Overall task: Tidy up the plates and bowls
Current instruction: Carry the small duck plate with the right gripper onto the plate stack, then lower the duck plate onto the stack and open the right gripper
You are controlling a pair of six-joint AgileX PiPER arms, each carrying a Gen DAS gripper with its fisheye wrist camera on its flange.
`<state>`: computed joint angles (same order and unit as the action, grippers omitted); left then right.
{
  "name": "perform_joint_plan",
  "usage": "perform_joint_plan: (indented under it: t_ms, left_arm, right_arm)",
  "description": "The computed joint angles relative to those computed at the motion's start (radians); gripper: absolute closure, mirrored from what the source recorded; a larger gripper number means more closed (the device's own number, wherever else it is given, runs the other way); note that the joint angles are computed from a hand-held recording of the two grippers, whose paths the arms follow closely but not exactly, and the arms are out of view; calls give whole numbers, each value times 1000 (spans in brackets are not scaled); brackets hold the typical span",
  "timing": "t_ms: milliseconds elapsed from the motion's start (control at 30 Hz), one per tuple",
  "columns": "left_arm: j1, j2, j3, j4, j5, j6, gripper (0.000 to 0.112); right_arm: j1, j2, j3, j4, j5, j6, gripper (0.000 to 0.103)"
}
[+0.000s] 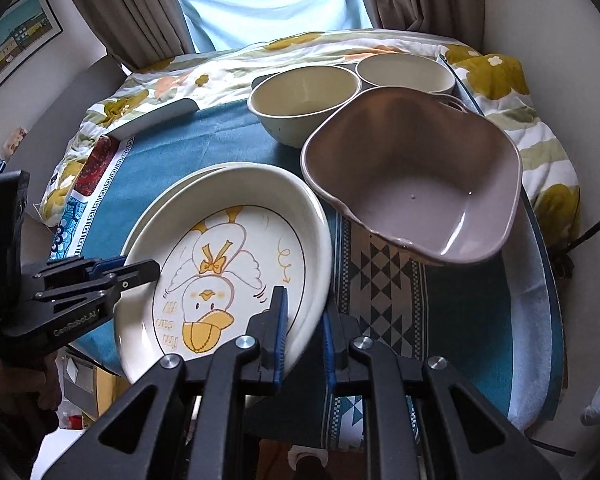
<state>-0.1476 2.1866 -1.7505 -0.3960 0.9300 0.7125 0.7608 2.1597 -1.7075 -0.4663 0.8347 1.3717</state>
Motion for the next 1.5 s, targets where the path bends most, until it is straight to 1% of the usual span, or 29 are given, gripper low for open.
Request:
perform_joint_plan:
  t_ms: [333, 467, 533, 633, 1033, 1300, 1500]
  left_arm:
    - [-62, -69, 101, 151, -166, -20, 95]
    - [-67, -82, 124, 178, -198, -31, 95]
    - [-68, -84, 129, 189, -207, -40, 95]
    - [-62, -78, 115, 171, -193, -39, 95]
    - [-67, -97, 150, 188, -215, -61, 95]
    - [-98, -116, 197, 268, -284, -111, 95]
    - [-105, -121, 208, 293, -302, -131, 95]
  right_arm:
    - [-7, 2, 0, 4, -13, -8, 89]
    - [-11, 10, -10, 8, -13, -22, 89]
    - [-11, 12, -12, 9, -12, -27, 89]
    - [-9, 23, -31, 10, 4, -38, 89]
    - [-3, 52, -83, 5, 52, -59, 89]
    - [1, 62, -103, 2, 72, -60, 89]
    - [3, 66, -114, 6, 87, -64, 89]
